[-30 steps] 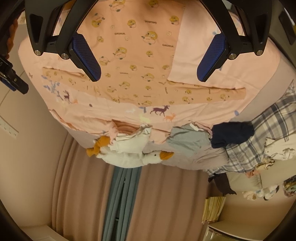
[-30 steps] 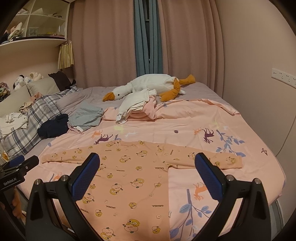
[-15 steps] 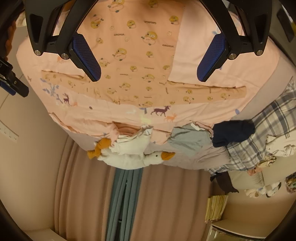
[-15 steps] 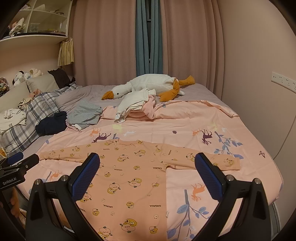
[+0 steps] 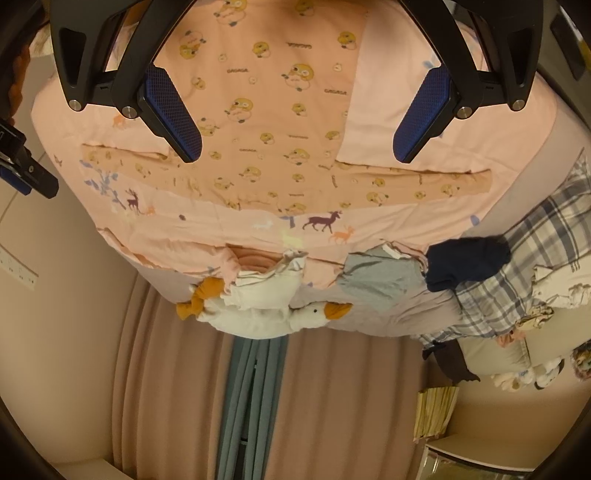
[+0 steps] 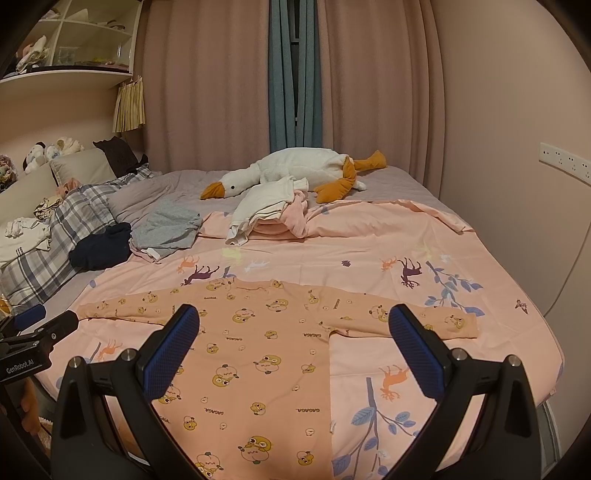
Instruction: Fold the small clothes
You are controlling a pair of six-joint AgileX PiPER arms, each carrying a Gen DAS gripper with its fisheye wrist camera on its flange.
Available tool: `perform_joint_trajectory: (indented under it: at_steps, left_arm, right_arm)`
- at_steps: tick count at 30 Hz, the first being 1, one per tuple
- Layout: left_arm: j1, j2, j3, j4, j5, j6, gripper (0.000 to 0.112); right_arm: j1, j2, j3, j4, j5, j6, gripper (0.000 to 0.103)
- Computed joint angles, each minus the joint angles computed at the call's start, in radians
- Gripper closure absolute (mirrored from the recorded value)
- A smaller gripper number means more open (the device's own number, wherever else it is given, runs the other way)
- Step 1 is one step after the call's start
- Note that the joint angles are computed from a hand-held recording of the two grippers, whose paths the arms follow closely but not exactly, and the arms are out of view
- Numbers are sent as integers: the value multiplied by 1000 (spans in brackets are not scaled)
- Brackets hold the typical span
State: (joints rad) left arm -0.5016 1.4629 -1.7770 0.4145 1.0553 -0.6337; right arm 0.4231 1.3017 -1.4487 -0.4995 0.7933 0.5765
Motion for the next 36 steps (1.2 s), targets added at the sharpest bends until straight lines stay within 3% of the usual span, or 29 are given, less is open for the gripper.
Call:
perform_joint_trajectory:
  at_steps: [21, 24, 28, 31, 34, 36]
  left_arm:
    - [-4, 40, -42, -4, 29, 7, 9]
    - [48, 55, -41, -89, -18, 77, 9]
    - [171, 152, -78, -282, -96, 215, 9]
    - [235, 255, -92, -322, -167, 177, 9]
    - [288, 427, -199, -299, -108, 139, 13]
    - [326, 512, -241, -325, -95, 178, 24]
  right_arm:
    - [-7, 35, -32, -14, 38, 24, 0]
    - [-29, 38, -35, 19, 25, -1, 0]
    - [-159, 79, -72, 250, -8, -193, 1]
    - [-288, 151, -114, 410, -19, -270, 1]
    - [-444, 242, -144, 629, -59, -392, 2]
    - [-546, 324, -184, 764, -63, -466, 5]
